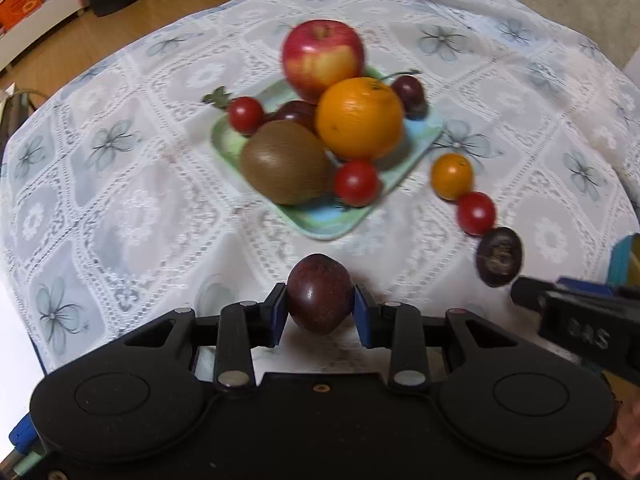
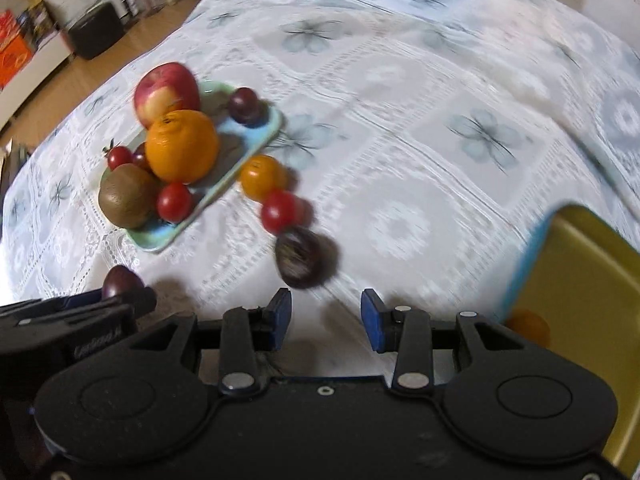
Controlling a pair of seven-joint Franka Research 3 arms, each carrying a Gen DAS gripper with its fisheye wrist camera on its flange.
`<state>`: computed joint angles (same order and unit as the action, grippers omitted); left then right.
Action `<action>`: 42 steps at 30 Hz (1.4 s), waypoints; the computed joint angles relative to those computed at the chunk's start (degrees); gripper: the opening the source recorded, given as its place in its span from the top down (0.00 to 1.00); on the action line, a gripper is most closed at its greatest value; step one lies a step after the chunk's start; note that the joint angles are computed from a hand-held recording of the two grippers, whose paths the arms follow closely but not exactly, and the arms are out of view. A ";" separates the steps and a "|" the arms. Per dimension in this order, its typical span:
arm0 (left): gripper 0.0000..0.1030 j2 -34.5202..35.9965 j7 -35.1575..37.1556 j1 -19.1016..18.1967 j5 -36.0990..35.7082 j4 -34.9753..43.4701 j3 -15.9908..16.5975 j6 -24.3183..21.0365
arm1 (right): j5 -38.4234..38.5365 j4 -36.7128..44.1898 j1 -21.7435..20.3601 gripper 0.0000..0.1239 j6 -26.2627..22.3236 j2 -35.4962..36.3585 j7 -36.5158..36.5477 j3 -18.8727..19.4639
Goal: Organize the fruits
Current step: 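Grasp a dark red tomato with the left gripper while the right grasps a dark purple tomato, then carry both tomatoes over the gold tray and open both grippers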
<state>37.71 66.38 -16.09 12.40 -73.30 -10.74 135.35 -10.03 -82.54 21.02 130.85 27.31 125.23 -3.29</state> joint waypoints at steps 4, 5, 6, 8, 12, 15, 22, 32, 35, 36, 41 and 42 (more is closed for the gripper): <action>0.58 -0.34 0.20 1.15 -1.38 -0.71 -0.44 0.63 | -1.38 7.02 1.04 0.66 -3.07 5.38 -1.08 -0.42; 0.58 -0.35 0.23 1.25 -1.53 -0.79 -0.44 0.69 | -1.95 8.26 1.48 0.65 -3.64 6.42 -0.84 -0.84; 0.58 -0.32 0.17 1.21 -1.47 -0.77 -0.32 0.64 | -3.62 9.42 2.52 0.65 -4.32 7.43 0.46 -1.91; 0.58 -0.12 -0.05 1.01 -1.20 -0.45 -0.05 0.23 | -5.69 10.66 3.67 0.64 -4.74 8.77 2.60 -3.11; 0.58 -0.01 -0.03 0.89 -1.07 -0.23 -0.07 0.19 | -5.68 8.91 2.93 0.67 -3.49 7.72 3.25 -2.78; 0.58 -0.35 -0.58 0.23 -0.17 -0.50 0.30 0.34 | -4.30 5.93 1.94 0.68 -2.62 4.91 2.41 -2.02; 0.58 -3.82 -1.62 -1.51 2.24 -4.18 0.21 2.32 | -0.87 -12.41 -1.32 0.68 4.14 -11.35 5.25 -0.41; 0.58 -11.32 1.86 -4.03 0.46 -12.87 -4.37 4.27 | -0.40 -37.07 -10.66 0.67 4.79 -33.89 11.50 3.09; 0.58 -12.54 2.98 -5.65 -0.04 -14.04 -5.43 3.97 | 1.76 -42.22 -13.14 0.67 4.41 -38.20 10.49 3.67; 0.58 -12.76 3.23 -6.35 0.01 -14.08 -5.69 3.63 | 2.76 -43.91 -13.86 0.67 4.47 -39.61 9.87 3.74; 0.58 -13.78 4.72 -8.81 -1.33 -14.52 -7.26 2.20 | 3.38 -50.61 -17.21 0.67 5.83 -45.24 9.30 5.47; 0.58 -13.75 4.82 -9.40 -1.47 -14.32 -7.44 1.70 | 3.12 -51.61 -17.78 0.67 6.18 -46.23 9.17 5.80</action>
